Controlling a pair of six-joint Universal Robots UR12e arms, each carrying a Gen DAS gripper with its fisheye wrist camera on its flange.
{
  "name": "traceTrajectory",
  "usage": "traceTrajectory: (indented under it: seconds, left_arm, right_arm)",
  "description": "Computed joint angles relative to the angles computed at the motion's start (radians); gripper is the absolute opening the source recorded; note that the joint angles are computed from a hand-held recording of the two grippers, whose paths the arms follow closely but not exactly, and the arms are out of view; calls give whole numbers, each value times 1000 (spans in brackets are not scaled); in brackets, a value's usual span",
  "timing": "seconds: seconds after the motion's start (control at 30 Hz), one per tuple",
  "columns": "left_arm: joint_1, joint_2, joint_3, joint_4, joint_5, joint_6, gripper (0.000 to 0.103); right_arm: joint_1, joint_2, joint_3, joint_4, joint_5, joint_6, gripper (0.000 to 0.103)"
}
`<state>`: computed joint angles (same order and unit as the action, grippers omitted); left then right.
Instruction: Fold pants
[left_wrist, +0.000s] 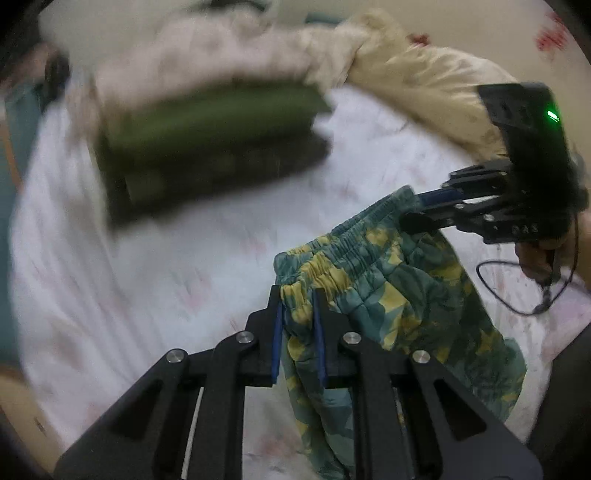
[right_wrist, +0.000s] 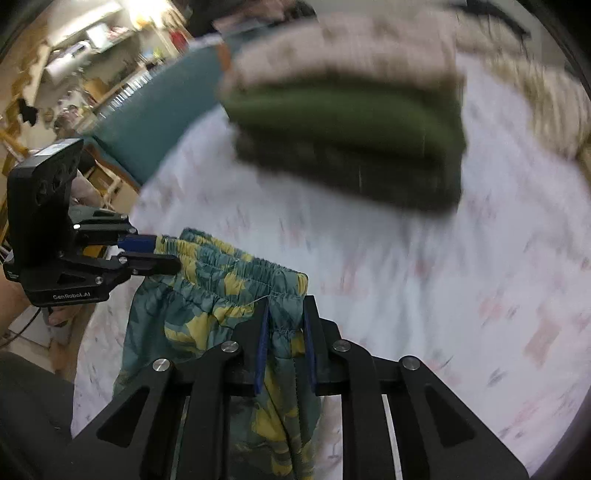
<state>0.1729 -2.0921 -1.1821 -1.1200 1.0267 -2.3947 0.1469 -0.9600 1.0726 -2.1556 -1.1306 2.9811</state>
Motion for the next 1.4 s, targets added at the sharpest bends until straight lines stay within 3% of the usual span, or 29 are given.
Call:
traceTrajectory:
  seconds: [0.13, 0.37, 0.5, 0.73, 0.83, 0.9, 0.97, 1.07, 1.1, 1.17, 1.23, 1.3, 1.4]
  left_arm:
    - [6, 58, -68, 45, -15, 73, 13]
    - [19, 191, -249, 112, -47, 157, 13]
    - [6, 276, -364, 199, 27, 168, 13]
    - [-10, 382, -493, 150, 125, 228, 13]
    - [-32, 410, -538, 97, 207, 272, 13]
    - [-40, 426, -574, 125, 235, 299, 13]
    - [-47, 426, -578, 92, 268, 283, 14]
    - [-52, 418, -557, -9, 303, 255, 25]
    - [-53, 416, -548, -43, 315, 255, 35]
    - [-39, 420, -530, -109, 280, 270, 43]
    - [-16, 426, -515, -146, 209, 270, 54]
    - [9, 424, -508, -130, 114, 201, 67]
    - [22, 393, -498, -74, 30, -9, 68]
  right_arm:
    - [3, -41, 34, 0, -6, -56, 17]
    - [10, -181, 220, -61, -18, -112, 17]
    - [20, -260, 327, -96, -35, -130, 17]
    - [41, -361, 493, -139, -70, -75, 16]
    - [63, -383, 537, -109, -112, -88, 17]
    - [73, -389, 555, -68, -129, -79, 17]
    - [75, -388, 565, -27, -123, -41, 20]
    - [79, -385, 559, 48, -128, -28, 35]
    - [78, -387, 557, 70, -123, -29, 36]
    - [76, -409, 569, 83, -110, -65, 46]
    - [65, -438, 595, 24, -77, -64, 50]
    - [45, -454, 620, -76, -18, 1, 50]
    - [32, -441, 636, -226, 11, 143, 45]
